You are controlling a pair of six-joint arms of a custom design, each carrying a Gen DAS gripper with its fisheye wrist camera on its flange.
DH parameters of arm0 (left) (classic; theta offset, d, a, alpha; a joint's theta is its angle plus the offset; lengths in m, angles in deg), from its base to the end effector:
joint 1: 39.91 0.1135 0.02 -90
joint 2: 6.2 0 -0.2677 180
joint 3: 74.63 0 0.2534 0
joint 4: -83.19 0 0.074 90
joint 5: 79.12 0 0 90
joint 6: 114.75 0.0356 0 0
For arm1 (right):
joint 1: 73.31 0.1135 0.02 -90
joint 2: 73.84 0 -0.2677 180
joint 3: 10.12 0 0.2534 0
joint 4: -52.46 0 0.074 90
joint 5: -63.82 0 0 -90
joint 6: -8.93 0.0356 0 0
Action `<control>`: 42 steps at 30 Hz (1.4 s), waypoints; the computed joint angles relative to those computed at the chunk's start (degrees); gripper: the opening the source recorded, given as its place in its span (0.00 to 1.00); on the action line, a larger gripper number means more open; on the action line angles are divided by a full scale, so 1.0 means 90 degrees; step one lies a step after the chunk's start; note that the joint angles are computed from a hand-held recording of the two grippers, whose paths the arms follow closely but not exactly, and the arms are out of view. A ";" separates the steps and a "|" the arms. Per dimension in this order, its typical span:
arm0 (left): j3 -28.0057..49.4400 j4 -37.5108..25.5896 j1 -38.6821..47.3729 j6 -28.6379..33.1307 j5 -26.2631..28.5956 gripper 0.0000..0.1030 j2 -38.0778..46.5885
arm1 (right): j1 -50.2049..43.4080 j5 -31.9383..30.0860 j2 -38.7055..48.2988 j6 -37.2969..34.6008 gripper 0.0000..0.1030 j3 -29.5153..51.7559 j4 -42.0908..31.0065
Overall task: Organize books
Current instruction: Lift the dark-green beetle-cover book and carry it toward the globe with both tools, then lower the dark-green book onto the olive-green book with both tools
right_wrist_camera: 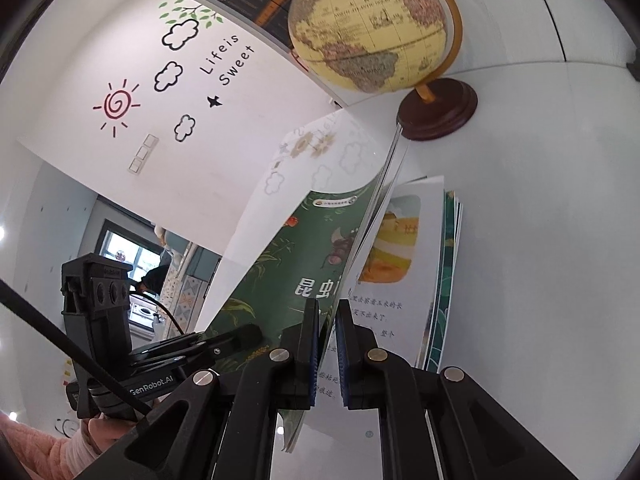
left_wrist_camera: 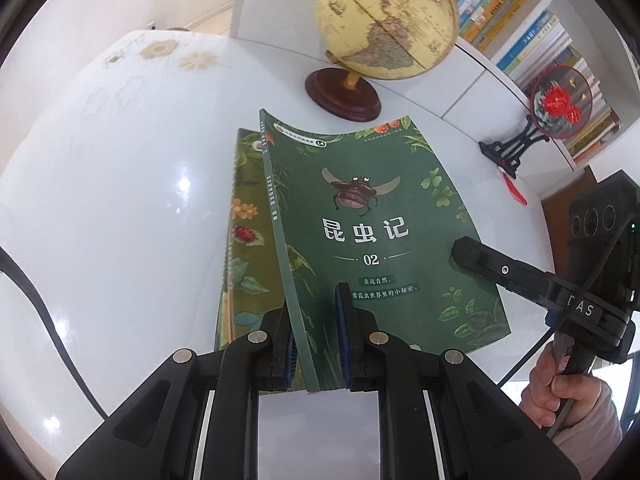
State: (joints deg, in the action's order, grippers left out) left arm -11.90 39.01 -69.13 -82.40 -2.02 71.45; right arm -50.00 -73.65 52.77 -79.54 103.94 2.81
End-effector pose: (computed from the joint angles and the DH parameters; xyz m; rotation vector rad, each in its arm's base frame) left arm 0.2338 -0.1217 0.2165 -0.7132 2.4865 -0.2790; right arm 0.4238 0.2112 0.1866 -0.7633 2.4813 1.2456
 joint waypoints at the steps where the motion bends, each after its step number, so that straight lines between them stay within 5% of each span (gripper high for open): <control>1: -0.0052 0.0018 0.0019 -0.0016 0.0026 0.13 -0.0010 | 0.0022 0.0014 0.0044 0.0016 0.08 0.0058 -0.0028; 13: -0.0545 0.0250 0.0126 -0.0208 0.0272 0.13 -0.0189 | 0.0220 0.0182 0.0485 -0.0114 0.08 0.0638 -0.0513; 42: -0.0477 0.0234 0.0247 -0.0053 0.0763 0.20 0.0326 | 0.0168 0.0796 0.0550 0.0246 0.08 0.0256 -0.0539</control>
State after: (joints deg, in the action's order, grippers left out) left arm -16.19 41.11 -66.90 -82.88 4.84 74.38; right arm -48.49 -66.49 57.72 -77.32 106.24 -2.04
